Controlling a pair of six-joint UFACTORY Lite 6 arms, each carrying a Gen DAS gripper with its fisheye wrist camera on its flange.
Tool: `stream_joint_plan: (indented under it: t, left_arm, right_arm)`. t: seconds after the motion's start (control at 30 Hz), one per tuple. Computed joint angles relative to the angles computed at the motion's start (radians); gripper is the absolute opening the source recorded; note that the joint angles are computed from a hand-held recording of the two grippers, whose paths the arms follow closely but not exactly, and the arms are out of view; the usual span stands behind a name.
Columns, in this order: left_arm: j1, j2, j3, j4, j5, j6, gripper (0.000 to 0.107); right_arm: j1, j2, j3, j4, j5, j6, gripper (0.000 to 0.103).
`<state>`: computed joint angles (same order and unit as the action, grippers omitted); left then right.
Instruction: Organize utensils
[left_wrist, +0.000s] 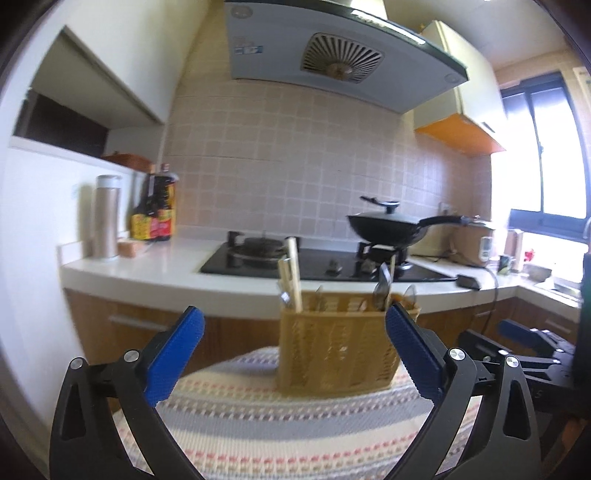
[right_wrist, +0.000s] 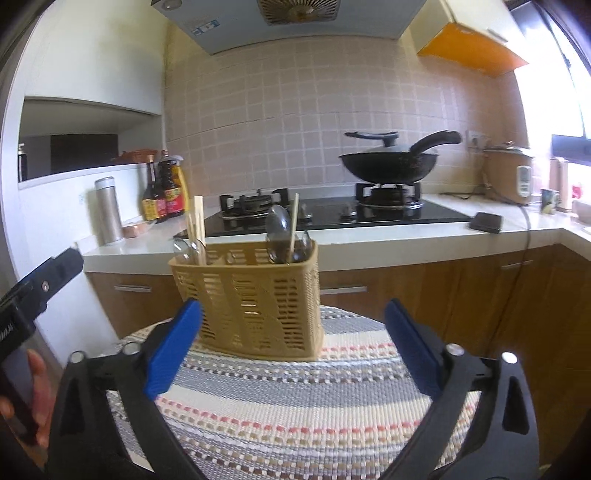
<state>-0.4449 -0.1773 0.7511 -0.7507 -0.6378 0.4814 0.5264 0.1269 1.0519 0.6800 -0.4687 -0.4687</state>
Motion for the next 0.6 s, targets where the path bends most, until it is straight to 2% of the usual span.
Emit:
stream_joint_plan:
  t: [0.1, 0.33, 0.43, 0.6]
  left_arm:
    - [-0.046, 0.011, -0.045, -0.090, -0.095, 0.040, 0.095]
    - [-0.099, 0.124, -0.046, -0.167, -0.223, 0.059, 0.095]
    - [-0.103, 0.182, -0.024, -0.194, -0.252, 0.067, 0.095]
    - [-0.092, 0.241, -0.001, -0.210, -0.238, 0.092, 0.095]
  right_arm:
    - [0.021, 0.000, -0.047, 0.060, -0.069, -0.021, 0.095]
    - [0.064, 0.031, -0.096, 0.129, -0.245, -0.078, 0.095]
    - [0.081, 0.042, -0.111, 0.136, -0.304, -0.085, 0.095]
    - [0.081, 0.061, -0.119, 0.119, -0.308, -0.084, 0.095]
